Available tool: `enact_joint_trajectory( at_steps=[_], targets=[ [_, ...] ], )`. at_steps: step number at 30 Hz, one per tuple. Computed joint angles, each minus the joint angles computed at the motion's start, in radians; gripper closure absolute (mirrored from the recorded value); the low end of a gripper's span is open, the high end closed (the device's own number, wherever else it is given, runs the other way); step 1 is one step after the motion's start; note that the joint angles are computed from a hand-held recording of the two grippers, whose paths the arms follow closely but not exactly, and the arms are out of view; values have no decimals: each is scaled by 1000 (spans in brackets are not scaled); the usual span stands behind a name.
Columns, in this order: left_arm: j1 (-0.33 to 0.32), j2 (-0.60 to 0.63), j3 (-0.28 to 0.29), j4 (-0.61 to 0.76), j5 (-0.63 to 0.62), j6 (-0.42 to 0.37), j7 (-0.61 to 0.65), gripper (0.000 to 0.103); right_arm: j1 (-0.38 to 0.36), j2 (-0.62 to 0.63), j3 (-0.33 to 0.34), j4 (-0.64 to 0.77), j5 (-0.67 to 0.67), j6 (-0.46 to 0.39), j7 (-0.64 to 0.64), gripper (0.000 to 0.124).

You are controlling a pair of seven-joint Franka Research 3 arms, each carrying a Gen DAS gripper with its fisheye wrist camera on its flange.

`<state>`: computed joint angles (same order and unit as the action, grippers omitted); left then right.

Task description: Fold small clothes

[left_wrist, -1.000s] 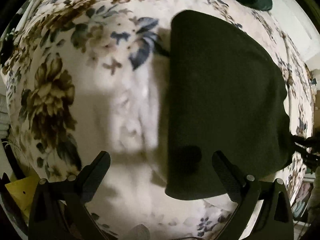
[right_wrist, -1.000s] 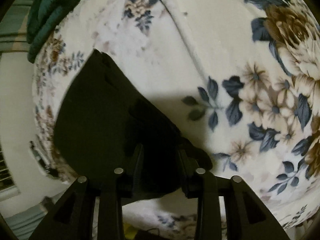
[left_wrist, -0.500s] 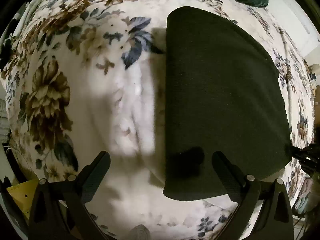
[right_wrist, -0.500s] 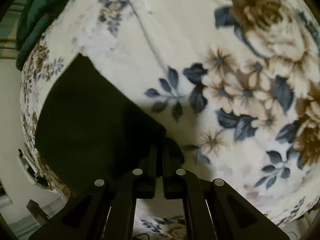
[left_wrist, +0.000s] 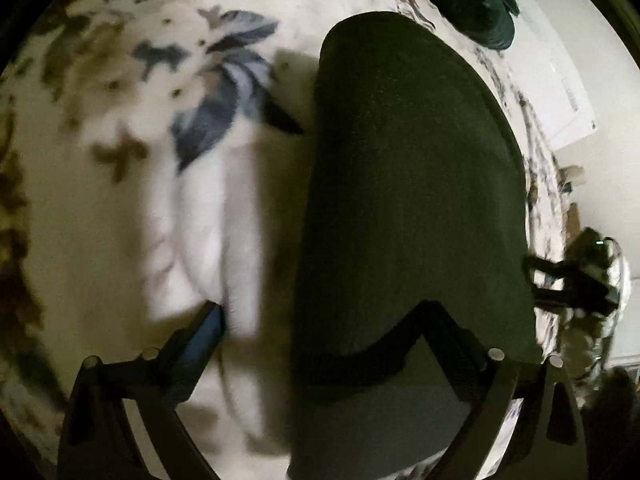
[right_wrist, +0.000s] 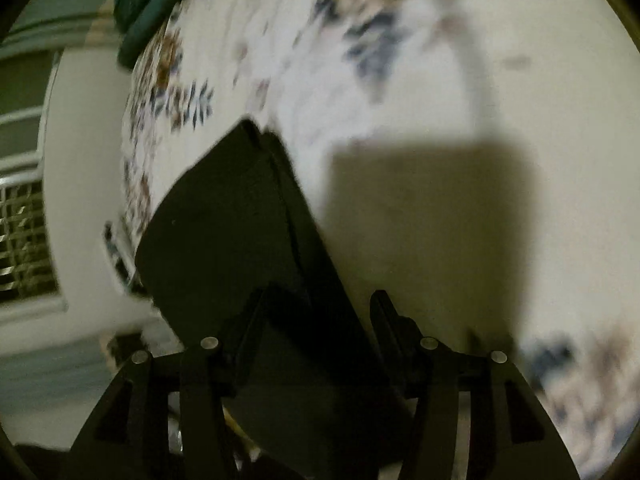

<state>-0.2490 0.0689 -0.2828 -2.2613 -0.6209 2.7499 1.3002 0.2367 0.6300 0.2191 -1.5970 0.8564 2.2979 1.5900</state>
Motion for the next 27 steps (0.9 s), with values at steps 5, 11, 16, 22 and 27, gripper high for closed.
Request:
enact_joint_trajectory(
  at_steps=[5, 11, 16, 22, 27],
  targets=[
    [1, 4, -13, -8, -62, 61, 44, 4, -44, 141, 74, 159, 93, -143, -160, 68],
    [-3, 11, -14, -3, -99, 90, 77, 4, -1, 278, 73, 364, 31, -290, -144, 68],
    [10, 51, -38, 35, -79, 146, 29, 19, 18, 259, 72, 333, 40, -235, -135, 78],
    [30, 38, -22, 68, 40, 84, -25, 63, 16, 57, 93, 33, 174, 25, -214, 101],
    [44, 48, -12, 125, 77, -14, 31, 67, 25, -92, 111, -168, 353, 189, -243, 102]
  ],
)
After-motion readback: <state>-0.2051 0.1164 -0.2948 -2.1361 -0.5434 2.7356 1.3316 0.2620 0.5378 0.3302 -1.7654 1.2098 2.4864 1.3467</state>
